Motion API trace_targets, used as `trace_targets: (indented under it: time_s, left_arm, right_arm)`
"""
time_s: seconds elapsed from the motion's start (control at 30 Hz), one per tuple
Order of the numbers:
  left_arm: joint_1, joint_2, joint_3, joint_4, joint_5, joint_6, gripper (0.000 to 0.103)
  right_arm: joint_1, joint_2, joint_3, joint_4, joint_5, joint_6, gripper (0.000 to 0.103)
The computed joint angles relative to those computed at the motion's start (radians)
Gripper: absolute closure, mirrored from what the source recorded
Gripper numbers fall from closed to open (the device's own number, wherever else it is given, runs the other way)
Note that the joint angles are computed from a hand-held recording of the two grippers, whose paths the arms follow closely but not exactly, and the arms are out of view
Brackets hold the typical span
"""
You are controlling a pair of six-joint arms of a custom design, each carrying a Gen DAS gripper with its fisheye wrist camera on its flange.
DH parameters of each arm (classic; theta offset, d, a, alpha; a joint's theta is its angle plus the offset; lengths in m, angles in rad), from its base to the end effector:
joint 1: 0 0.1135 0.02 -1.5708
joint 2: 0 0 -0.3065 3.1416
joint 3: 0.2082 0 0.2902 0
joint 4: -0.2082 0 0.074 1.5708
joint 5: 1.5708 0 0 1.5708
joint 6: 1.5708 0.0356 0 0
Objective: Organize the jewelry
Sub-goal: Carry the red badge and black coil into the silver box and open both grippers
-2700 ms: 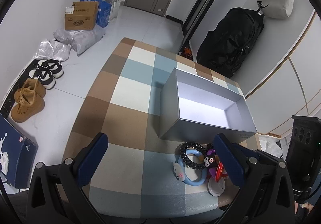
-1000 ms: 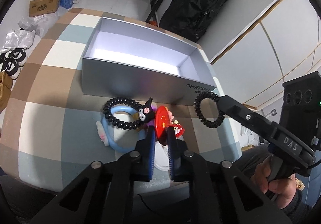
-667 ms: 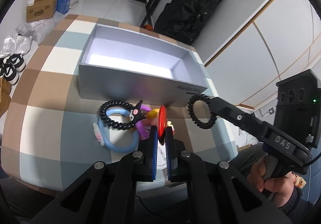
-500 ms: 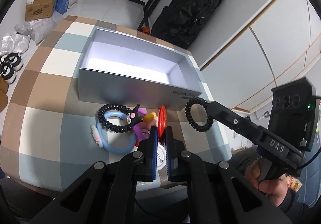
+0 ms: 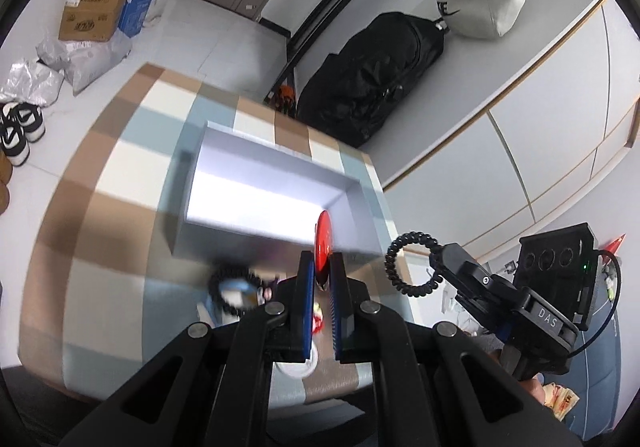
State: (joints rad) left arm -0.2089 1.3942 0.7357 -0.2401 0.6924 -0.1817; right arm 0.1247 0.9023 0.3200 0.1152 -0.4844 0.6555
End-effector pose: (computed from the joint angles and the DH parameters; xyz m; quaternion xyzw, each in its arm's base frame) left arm 0.2795 -0.0825 0.2096 0.1240 0.8864 -0.3745 0.2422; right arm 0.1908 0.0406 0.2005 0.0955 0.8307 0.3824 0.3931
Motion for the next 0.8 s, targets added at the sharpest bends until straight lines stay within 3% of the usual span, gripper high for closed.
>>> trace_targets:
  time_s: [0.4, 0.8]
  left_arm:
    - [-0.038, 0.15, 0.164, -0.048, -0.051, 0.034, 0.1]
    - [-0.055, 0.301, 0.25, -0.069, -0.062, 0.095, 0.1]
  right_arm:
    - [-0.063, 0.197, 0.162, 0.046, -0.051, -0.046, 0.094]
    - [0.024, 0.474, 0.309, -0.021, 0.086, -0.243, 0.094]
